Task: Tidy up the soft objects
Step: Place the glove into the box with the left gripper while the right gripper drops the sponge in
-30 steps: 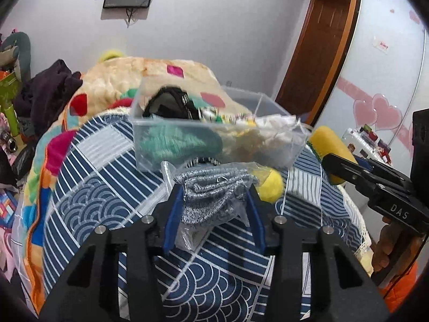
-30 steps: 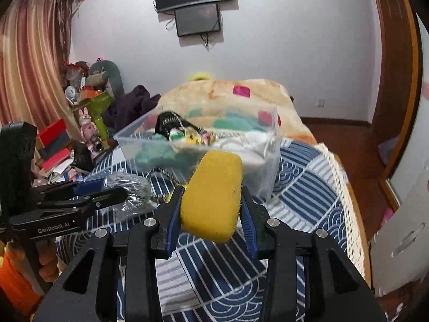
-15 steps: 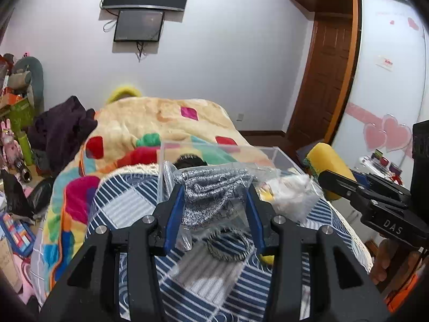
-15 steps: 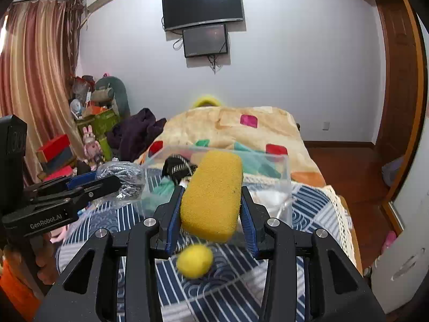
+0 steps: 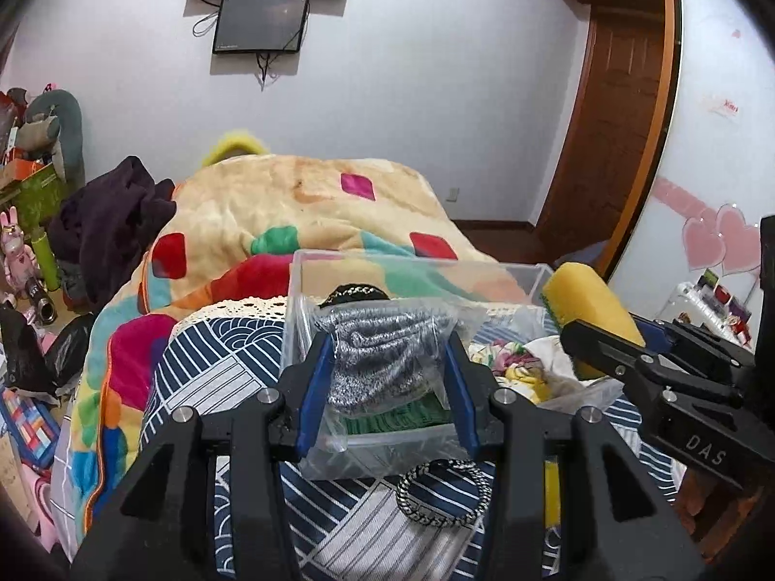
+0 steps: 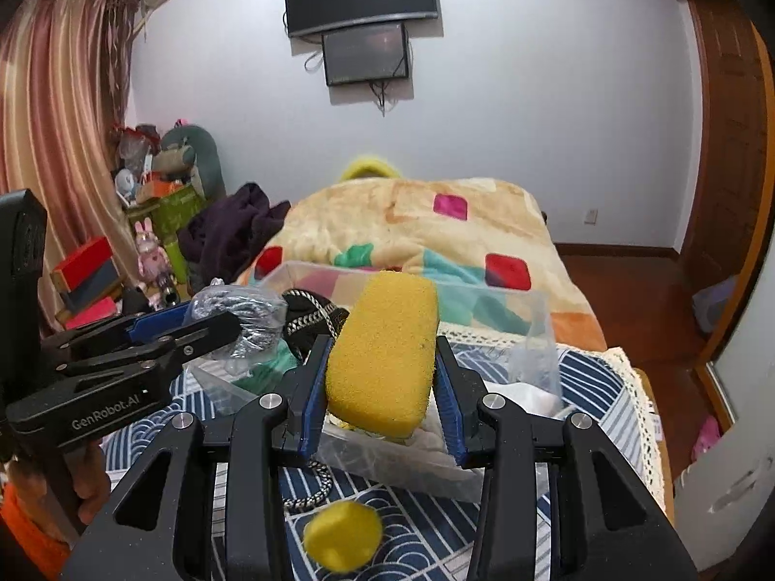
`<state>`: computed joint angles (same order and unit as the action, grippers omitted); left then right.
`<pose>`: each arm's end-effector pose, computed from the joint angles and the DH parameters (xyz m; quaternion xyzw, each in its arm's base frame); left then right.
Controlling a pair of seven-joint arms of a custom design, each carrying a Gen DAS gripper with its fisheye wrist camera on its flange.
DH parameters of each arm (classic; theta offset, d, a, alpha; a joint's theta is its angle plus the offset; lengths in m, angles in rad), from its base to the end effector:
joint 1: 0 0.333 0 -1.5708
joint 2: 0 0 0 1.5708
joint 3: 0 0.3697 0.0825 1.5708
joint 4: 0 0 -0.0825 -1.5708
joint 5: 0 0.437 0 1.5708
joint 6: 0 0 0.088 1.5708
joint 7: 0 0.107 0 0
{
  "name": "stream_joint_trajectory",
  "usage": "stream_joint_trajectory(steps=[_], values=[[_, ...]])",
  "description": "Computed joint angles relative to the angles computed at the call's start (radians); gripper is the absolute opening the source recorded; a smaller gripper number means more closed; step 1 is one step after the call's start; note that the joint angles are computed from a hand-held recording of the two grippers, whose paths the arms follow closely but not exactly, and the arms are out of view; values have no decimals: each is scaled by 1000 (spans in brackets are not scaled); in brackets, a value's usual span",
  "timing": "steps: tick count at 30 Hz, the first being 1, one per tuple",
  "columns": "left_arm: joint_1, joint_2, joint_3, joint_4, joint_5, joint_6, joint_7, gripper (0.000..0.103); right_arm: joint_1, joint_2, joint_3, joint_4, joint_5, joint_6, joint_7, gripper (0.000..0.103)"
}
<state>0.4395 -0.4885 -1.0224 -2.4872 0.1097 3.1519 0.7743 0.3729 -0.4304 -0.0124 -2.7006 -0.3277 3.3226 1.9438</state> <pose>0.4052 -0.3326 0.5013 -0.6057 0.6368 -0.4016 0.2577 0.4009 0.1871 0.5045 -0.7082 0.4998 -0.2498 0.4317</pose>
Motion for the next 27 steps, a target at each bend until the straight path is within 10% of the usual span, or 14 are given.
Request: stream_joint_trajectory(steps=[11,27], values=[[120,72,-110,62,94,-51,-26,43,156,62,-136,47,48,-96,-67,37],[-83,80,72,14,108,-19,-31,62,122,9,-93,11,139,-102,-141,58]])
